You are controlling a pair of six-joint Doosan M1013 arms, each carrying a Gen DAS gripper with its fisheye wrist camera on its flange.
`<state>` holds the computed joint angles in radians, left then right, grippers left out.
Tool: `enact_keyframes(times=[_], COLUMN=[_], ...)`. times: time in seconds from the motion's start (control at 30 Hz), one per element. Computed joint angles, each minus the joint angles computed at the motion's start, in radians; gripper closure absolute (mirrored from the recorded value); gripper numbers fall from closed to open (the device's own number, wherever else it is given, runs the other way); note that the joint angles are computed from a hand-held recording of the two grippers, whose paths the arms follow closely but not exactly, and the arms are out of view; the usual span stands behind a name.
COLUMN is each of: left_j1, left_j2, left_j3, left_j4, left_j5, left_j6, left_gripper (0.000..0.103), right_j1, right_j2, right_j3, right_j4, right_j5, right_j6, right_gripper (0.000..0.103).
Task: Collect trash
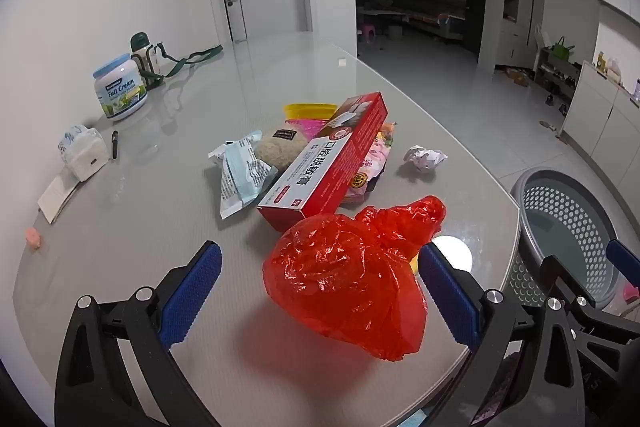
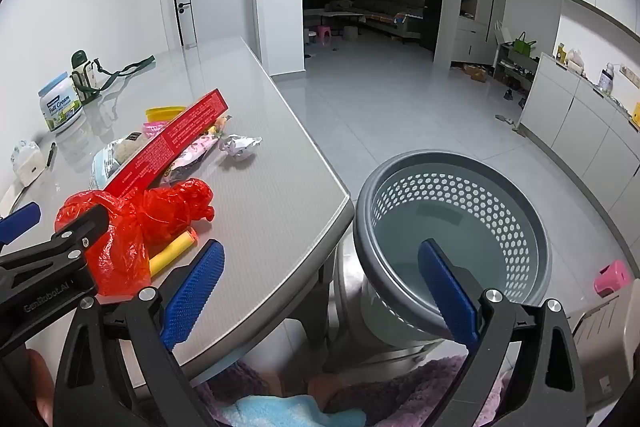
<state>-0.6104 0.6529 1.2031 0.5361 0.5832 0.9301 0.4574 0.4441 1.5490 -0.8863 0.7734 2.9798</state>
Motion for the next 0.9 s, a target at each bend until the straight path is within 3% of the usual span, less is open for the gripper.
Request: enact_keyframes(times=[0.9], left_j1=[-0.002], left_j2=[-0.007], left_j3=[0.011], left_j4=[0.031], left_j5=[-0.010], left_j6=[-0.016], left_gripper=[0.006], right_j1=[-0.004], right_j2=[-0.007], right_j3=[0.011], right_j4=[0.000], right_j5=[-0.009], right_j6=[0.006], right_gripper=[0.010])
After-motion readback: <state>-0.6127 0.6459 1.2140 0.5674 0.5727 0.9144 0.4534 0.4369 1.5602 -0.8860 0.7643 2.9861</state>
